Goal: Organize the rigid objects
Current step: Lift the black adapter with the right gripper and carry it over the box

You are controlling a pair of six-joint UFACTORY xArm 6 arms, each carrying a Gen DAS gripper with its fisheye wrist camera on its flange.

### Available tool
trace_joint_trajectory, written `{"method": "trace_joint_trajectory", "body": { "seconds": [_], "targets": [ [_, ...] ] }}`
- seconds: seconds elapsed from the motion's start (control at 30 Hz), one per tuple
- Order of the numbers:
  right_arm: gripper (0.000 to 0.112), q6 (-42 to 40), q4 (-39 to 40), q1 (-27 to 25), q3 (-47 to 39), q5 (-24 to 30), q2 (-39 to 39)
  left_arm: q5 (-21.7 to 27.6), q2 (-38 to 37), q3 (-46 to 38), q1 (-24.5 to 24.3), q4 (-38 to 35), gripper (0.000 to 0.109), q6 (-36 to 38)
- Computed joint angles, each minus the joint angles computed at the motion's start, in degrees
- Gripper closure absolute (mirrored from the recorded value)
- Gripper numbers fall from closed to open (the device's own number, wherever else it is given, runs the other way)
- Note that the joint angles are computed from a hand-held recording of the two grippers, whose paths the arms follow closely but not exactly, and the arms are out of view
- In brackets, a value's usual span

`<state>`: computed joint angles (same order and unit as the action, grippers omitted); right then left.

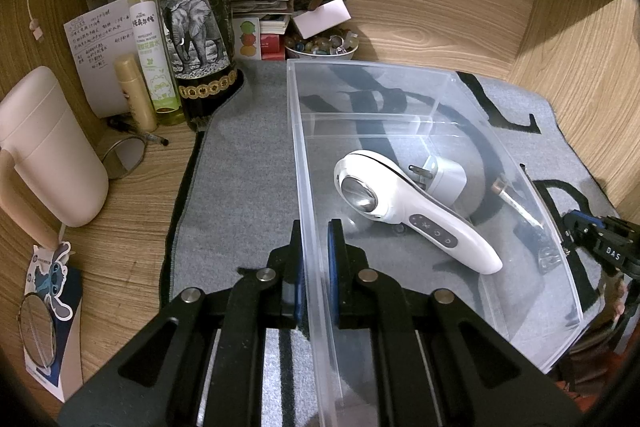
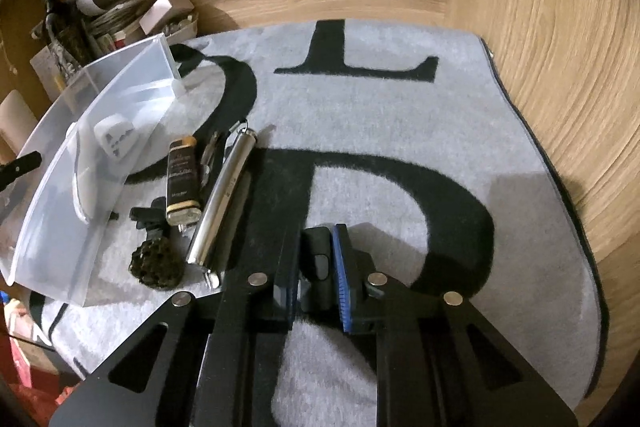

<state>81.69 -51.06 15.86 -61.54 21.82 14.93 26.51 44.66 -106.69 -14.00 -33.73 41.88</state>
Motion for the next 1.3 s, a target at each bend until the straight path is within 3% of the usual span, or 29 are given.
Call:
{"method": "trace_joint_trajectory", "body": {
  "seconds": [0.47,0.83,1.13,1.3],
  "targets": [
    [0.098,6.5,-9.5,0.2,-1.5,1.3,0.0,0.0,0.0,0.0,0.0,0.0,0.101,0.0],
    [0.098,6.8,-17.3,1.2,-10.5,0.8,2.0,-0.1,0.0,0.1,0.0,-0.1,0.101,0.1],
    [0.098,1.5,-19.3,2.5,-22.7,-3.3,8.6,-0.2,-0.1,0.2,0.0,-0.1,0.101,0.1],
    [0.098,-6.6,-13.7,3.4,-29.0,-5.3,13.5,-0.2,-0.1,0.2,0.0,-0.1,0.101,0.1]
  ]
}}
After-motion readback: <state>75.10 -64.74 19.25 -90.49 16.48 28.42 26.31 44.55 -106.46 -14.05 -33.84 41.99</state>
